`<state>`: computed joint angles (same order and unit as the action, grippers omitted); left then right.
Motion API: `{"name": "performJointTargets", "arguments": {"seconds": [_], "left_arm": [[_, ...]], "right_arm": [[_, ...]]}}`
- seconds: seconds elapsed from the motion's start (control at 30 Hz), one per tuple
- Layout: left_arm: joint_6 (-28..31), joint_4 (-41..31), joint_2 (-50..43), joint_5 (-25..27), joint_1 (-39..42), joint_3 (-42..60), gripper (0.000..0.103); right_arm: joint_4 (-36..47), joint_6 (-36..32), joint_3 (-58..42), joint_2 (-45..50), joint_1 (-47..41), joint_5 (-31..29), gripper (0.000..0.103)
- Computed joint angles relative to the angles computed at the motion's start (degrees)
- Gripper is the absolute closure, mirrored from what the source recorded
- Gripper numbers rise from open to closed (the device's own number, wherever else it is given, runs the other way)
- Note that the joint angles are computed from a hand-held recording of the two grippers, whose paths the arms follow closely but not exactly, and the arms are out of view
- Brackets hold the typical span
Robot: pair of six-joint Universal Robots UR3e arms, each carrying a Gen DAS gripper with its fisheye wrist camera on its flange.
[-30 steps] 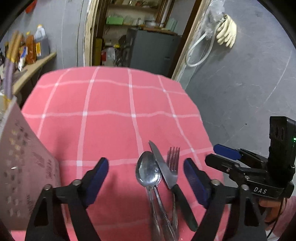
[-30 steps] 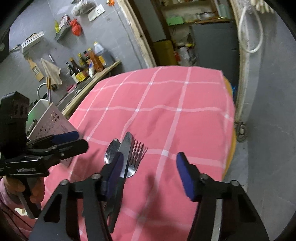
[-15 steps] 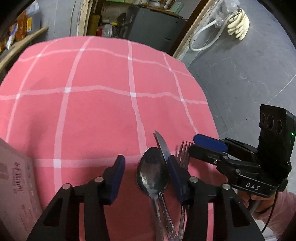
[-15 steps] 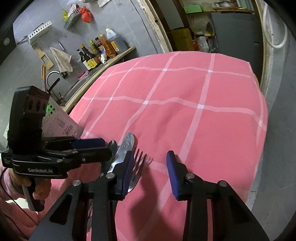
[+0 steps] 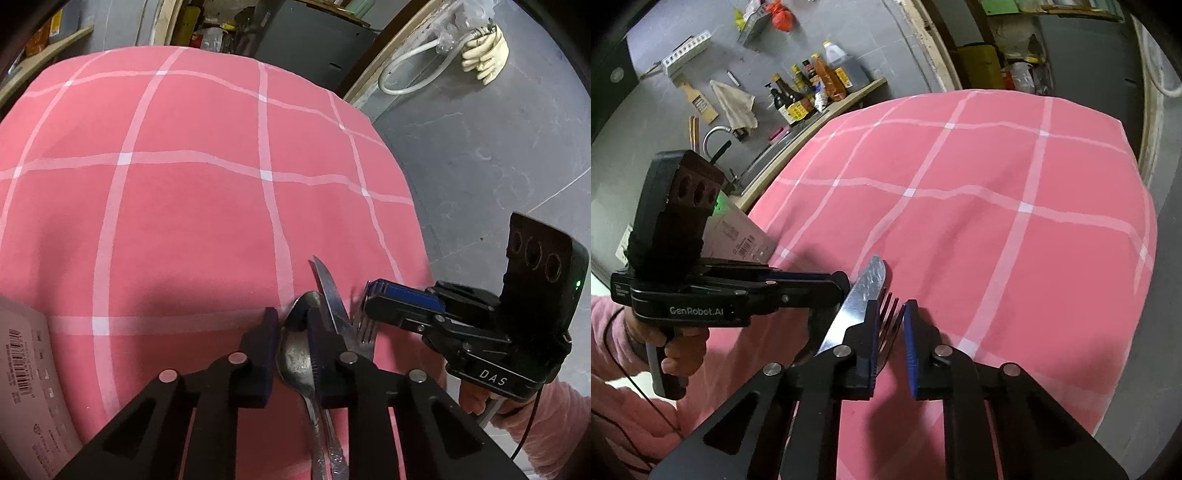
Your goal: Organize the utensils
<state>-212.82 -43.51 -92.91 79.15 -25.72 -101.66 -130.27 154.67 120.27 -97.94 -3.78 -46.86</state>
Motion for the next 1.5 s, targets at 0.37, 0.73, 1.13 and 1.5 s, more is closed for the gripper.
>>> {"name": "performJointTargets", "arguments": {"seconds": [0.37, 0.73, 1.13, 1.5], "left_arm": [[1.0, -4.5, 1.5, -0.4, 0.1, 2.0, 0.101], [3.2, -12.9, 0.2, 9.6, -6.3, 12.6, 0.101], [2.3, -8.2, 8.7, 14.4, -7.6, 6.6, 0.101], [1.6, -4.5, 11.0, 18.7, -8.3, 5.6, 0.101]], "right_arm": [[-1.2, 8.2, 7.5, -11.8, -2.3, -3.3, 0.098], [-5.2, 17.4, 4.8, -17.7, 5.7, -16.2, 0.099], [-8.8, 23.7, 1.7, -20.1, 10.3, -22.8, 0.101], [-13.0, 28.2, -1.9, -18.3, 15.7, -30.6, 0.101]]}}
